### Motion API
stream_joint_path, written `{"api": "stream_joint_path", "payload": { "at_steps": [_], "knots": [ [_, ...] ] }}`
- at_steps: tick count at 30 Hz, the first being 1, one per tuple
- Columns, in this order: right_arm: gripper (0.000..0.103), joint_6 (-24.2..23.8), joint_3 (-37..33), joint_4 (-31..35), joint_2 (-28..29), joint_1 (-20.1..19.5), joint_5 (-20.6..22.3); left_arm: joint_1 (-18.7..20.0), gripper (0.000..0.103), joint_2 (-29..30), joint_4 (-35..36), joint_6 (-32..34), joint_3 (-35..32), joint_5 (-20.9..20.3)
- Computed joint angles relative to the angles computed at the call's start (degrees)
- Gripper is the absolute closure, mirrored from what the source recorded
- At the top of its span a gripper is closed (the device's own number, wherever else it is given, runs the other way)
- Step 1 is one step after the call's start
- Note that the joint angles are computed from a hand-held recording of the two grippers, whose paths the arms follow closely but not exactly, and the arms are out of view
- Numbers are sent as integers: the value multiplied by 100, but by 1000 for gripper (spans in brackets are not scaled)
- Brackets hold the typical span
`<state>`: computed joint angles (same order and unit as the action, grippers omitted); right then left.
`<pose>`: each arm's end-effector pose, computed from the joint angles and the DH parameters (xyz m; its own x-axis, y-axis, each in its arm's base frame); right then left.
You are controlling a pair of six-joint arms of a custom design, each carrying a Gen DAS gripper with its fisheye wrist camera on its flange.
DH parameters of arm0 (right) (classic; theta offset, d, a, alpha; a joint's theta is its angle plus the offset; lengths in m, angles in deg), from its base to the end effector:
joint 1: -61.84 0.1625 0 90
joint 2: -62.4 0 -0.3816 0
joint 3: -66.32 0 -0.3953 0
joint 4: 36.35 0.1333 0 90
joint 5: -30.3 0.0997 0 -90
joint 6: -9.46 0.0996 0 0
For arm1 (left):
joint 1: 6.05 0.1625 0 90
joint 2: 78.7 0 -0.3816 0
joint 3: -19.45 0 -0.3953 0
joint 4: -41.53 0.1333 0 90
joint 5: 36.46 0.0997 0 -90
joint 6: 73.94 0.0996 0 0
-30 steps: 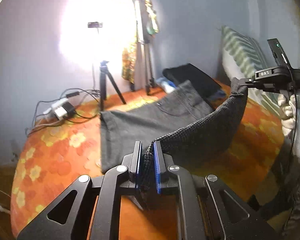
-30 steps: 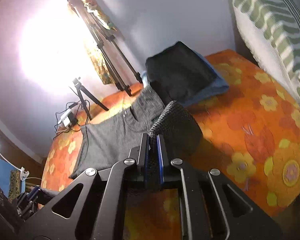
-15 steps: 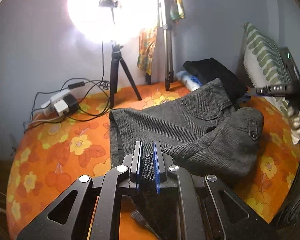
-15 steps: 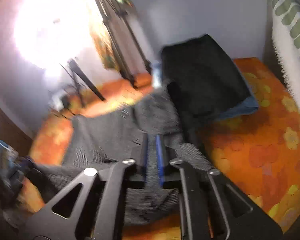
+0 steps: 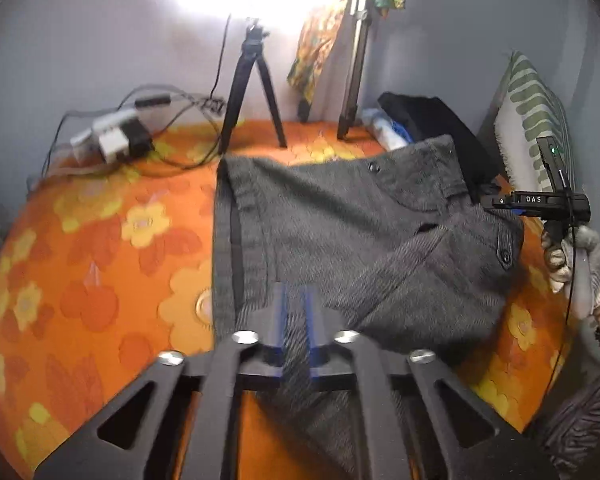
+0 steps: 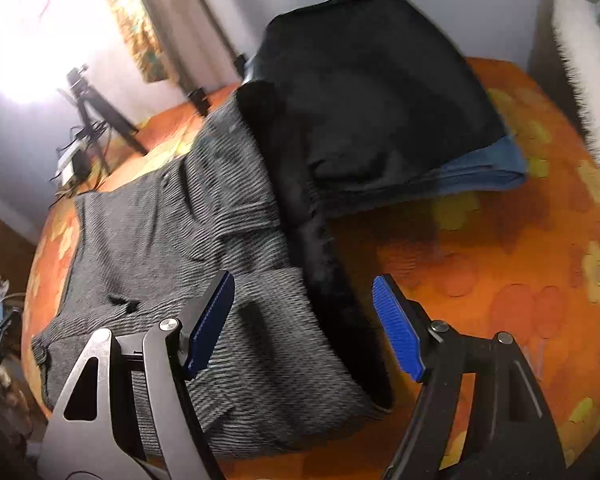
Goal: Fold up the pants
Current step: 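Lift the held leg hem with the left gripper and fold it over the other leg, then lay the folded leg down and open the left gripper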
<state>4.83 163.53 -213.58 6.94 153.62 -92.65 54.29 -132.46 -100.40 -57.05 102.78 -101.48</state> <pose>0.0990 -0.6380 0.2261 -0.8463 0.3038 0.4377 -0.0904 0.7277 -0.6799 -0.1920 -0.6915 0.2296 -0.6968 0.5291 -0.4842 0.6899 0.6792 -0.2505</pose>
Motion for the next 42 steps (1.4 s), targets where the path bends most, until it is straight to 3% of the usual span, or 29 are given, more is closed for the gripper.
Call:
{"api": "stream_joint_path", "payload": {
  "at_steps": [2,5,6,10,13,15,18,21,33,37,42],
  "knots": [
    [29,-92,-16,66,52,43,25,52,51,-98,64,-196,100,5],
    [50,-231,-31,142,138,106,31,188,46,-186,613,-758,50,-158],
    [59,-253,-22,159,149,123,42,243,46,-210,790,-952,31,-281],
    [79,-368,55,28,166,189,23,330,46,-201,1045,-1266,97,-456],
    [85,-273,163,-78,69,170,166,328,48,-161,930,-1334,169,-520],
    [91,-235,237,-179,15,170,217,267,60,-169,701,-1278,273,-392],
    [92,-274,333,-324,-45,188,259,198,83,-221,435,-1115,435,-237],
    [93,-364,399,-427,-87,231,298,89,89,-320,33,-770,708,-66],
    [97,-628,742,-1305,-348,479,444,-152,93,-612,-1029,-195,949,-213],
    [97,-912,586,-1931,-240,677,270,-148,93,-362,-1153,-64,459,-232],
    [97,-1241,-67,-2279,159,770,28,-65,93,412,-1003,163,-727,-77]
  ]
}}
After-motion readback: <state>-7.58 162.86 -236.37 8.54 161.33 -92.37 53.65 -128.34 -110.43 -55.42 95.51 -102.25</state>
